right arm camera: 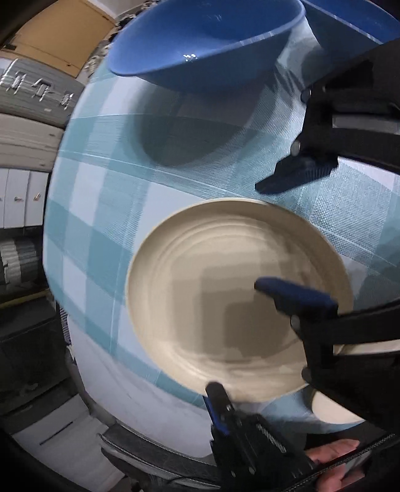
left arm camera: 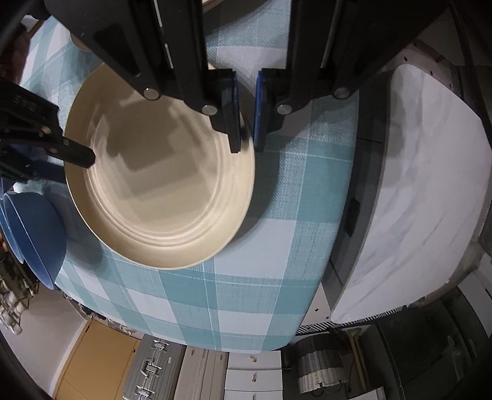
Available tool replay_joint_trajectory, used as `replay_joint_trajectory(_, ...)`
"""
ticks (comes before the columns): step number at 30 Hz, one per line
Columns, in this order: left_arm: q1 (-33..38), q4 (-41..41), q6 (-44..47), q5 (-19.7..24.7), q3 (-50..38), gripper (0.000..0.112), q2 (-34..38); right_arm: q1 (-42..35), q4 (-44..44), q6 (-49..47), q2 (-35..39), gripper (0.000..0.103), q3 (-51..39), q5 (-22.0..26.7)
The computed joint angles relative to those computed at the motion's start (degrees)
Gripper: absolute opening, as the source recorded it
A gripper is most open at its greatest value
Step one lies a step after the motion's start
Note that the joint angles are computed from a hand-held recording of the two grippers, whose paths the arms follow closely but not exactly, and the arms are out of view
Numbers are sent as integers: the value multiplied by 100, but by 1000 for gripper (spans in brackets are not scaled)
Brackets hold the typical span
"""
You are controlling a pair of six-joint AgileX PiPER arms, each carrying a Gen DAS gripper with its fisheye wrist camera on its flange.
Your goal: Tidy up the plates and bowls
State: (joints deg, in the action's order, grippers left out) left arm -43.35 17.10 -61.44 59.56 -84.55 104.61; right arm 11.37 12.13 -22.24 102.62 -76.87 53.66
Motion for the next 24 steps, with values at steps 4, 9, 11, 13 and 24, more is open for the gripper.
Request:
replay_joint_trajectory(4, 9, -32, 1, -66, 82, 7, -55, 14, -56, 84, 57, 30, 175, -237)
replay_joint_trajectory(9, 51, -98, -24, -183, 181, 7, -112, -69, 44, -35, 92, 20, 177, -265)
replay_joint_trajectory(11, 91, -166, -40, -329, 308, 7, -174, -108, 79, -68, 43, 18, 215, -305)
replay_joint_trajectory(13, 118, -221, -12, -445, 405, 9, -218, -136, 129, -118, -9, 17, 259, -315)
replay_joint_trajectory(24, 132, -304, -209, -434, 396, 7, -224, -170, 293, -258, -201, 13, 333, -287)
